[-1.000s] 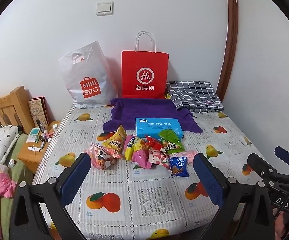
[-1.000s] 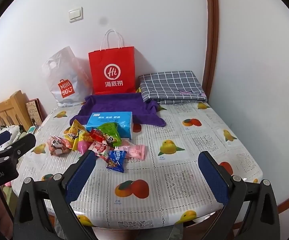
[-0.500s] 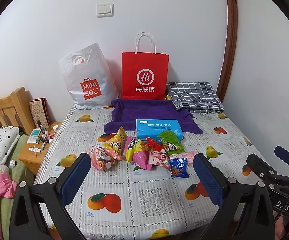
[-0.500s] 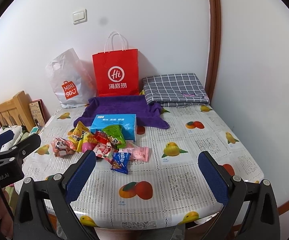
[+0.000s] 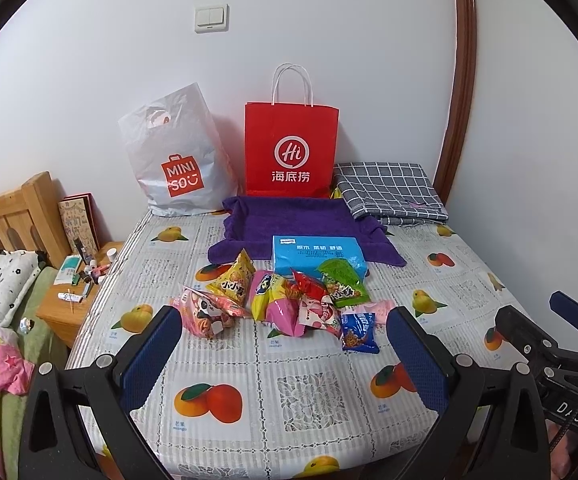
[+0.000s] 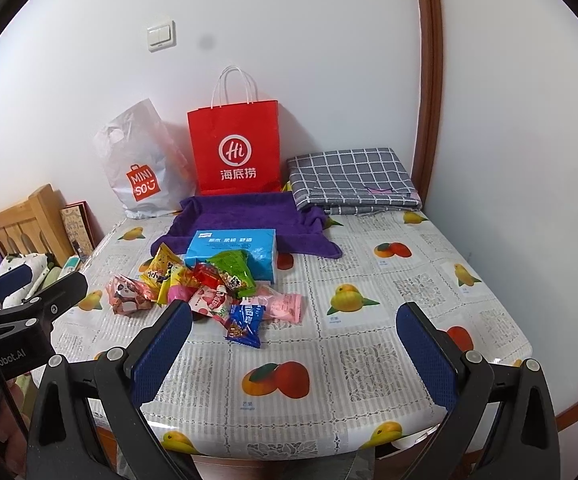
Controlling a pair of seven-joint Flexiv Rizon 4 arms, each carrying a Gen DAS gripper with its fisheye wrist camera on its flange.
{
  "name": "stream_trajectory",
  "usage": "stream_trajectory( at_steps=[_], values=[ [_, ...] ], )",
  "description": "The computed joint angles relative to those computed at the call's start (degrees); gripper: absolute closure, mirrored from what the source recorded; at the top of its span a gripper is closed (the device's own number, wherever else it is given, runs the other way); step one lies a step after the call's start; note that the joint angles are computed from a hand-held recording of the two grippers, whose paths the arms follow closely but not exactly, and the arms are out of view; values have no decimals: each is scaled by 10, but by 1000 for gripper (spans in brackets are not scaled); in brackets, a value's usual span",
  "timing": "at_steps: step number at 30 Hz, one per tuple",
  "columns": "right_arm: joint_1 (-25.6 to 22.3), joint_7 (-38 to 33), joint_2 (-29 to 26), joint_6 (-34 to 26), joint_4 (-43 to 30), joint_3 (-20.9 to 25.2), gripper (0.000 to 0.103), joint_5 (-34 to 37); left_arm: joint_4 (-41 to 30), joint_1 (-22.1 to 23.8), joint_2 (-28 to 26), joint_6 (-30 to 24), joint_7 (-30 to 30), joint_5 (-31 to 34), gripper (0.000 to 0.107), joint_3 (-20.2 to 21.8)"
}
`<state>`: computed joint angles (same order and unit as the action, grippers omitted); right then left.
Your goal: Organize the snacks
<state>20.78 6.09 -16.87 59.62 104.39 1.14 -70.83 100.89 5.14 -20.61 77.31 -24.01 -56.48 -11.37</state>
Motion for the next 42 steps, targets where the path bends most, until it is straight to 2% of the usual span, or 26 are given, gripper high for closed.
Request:
stream_trajectory(
  at_steps=[42],
  values=[
    [-4,23,8,0,3,4,2,-28,-4,1,-1,-3,-3,2,4,0]
  ],
)
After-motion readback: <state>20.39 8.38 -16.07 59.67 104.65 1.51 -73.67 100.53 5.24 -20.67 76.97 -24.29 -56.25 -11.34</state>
